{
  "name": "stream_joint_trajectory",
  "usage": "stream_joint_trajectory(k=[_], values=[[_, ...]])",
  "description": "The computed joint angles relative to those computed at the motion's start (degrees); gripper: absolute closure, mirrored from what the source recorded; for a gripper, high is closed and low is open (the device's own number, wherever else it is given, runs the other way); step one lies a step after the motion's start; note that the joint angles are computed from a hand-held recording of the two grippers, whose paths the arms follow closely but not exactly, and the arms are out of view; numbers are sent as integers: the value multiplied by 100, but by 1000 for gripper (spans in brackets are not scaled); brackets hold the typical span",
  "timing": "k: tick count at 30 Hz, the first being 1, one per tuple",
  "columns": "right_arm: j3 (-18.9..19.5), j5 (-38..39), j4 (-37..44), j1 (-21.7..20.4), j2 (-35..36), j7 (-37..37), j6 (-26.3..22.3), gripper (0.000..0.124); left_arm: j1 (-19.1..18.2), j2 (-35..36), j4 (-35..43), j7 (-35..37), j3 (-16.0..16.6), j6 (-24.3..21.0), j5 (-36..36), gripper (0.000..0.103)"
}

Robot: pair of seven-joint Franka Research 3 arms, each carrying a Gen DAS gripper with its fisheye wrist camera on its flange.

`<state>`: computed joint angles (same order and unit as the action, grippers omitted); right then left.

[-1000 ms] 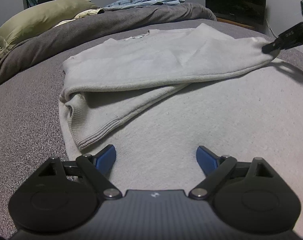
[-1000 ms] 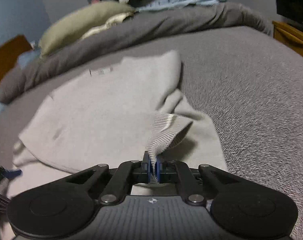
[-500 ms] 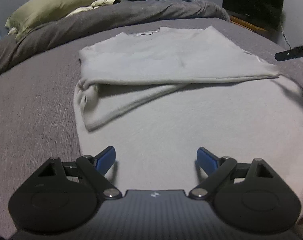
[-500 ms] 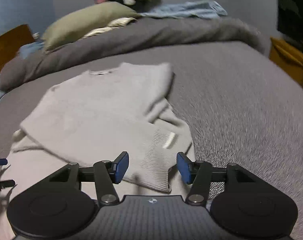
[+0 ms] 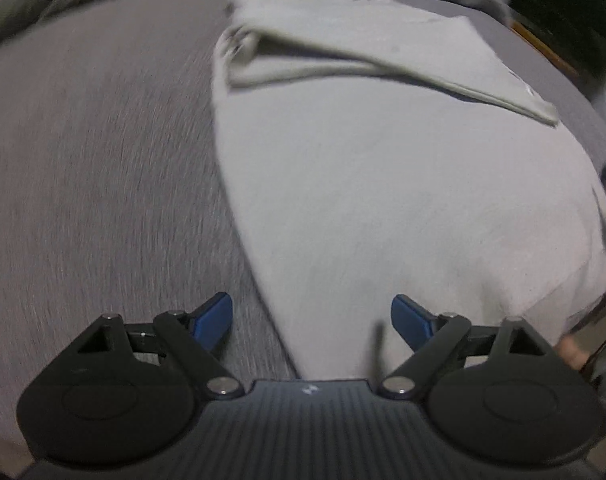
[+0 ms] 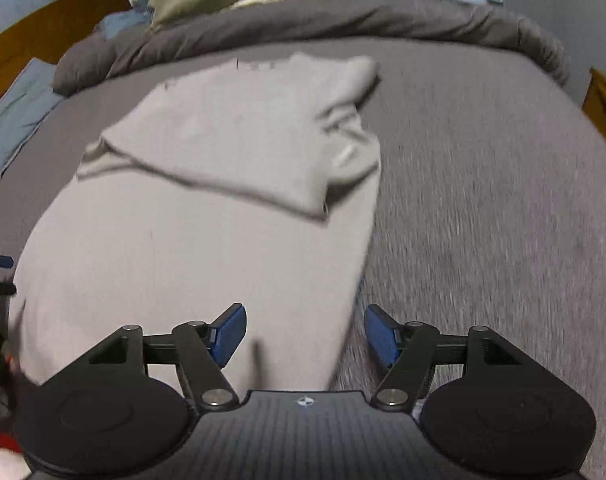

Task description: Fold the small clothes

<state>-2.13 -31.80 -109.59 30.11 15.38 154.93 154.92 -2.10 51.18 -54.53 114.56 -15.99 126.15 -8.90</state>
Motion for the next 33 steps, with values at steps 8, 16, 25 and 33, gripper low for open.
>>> stream_joint_trajectory(k=[8,16,25,33], values=[[422,1588,-342,-349,-23,-1464,342,59,-48,246,564,-68,70,-919,52,40],[733,3040,-595,-544,-35,-2730,619,73,123,436,859,103,-113,-1253,-330,52],[1400,5554,-820,-961,8,-4781,1154,83,494,82,171,409,-278,-1179,-994,77],[1277,6262,-757,-821,33,-5503,1115,117,589,-33,-3,492,-290,-1496,-1140,103]])
